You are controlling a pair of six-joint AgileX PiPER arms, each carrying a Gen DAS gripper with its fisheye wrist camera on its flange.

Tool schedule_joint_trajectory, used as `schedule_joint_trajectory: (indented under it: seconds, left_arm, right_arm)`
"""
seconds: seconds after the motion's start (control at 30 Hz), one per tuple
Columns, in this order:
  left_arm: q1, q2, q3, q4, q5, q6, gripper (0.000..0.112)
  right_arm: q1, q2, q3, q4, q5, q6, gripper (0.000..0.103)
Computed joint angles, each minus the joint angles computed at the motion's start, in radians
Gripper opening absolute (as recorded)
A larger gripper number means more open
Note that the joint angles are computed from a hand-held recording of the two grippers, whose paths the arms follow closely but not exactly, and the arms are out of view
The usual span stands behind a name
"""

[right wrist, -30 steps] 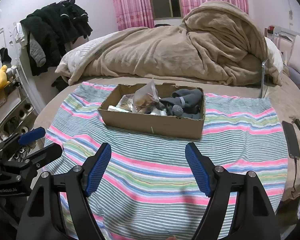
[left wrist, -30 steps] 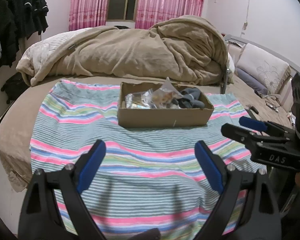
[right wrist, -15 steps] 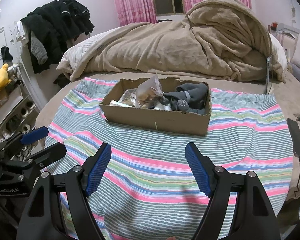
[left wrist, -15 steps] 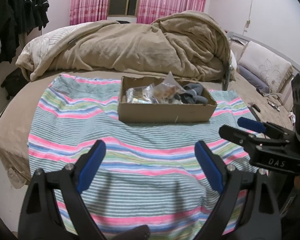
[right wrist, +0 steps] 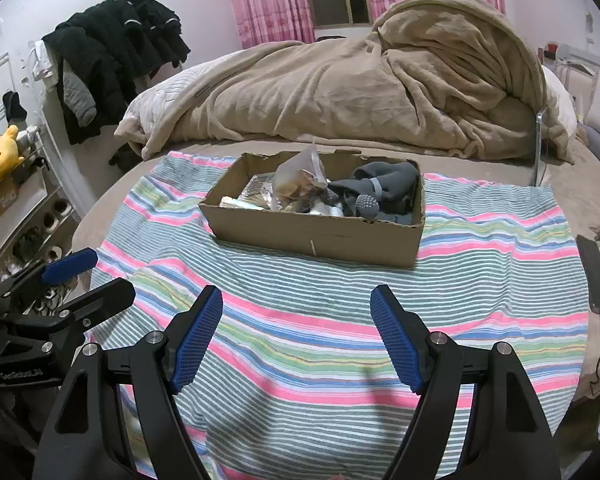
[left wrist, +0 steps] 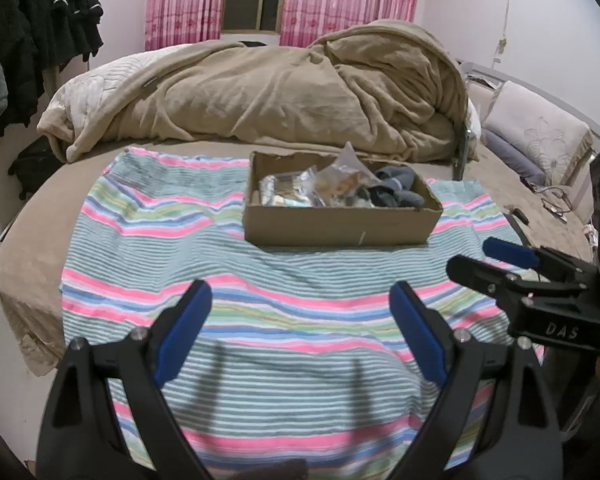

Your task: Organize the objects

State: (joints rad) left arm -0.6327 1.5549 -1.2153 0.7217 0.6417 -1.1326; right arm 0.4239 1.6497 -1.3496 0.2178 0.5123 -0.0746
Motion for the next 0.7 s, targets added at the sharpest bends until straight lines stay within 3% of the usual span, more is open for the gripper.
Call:
schedule_joint_trajectory:
  seconds: [0.7]
  left_arm:
    - [0.001, -0.005, -0.004, 0.011, 0.026, -0.011, 0.092]
  right_arm:
    - [0.0, -0.004, 0.001, -0.005, -0.001, 0.006, 0.079]
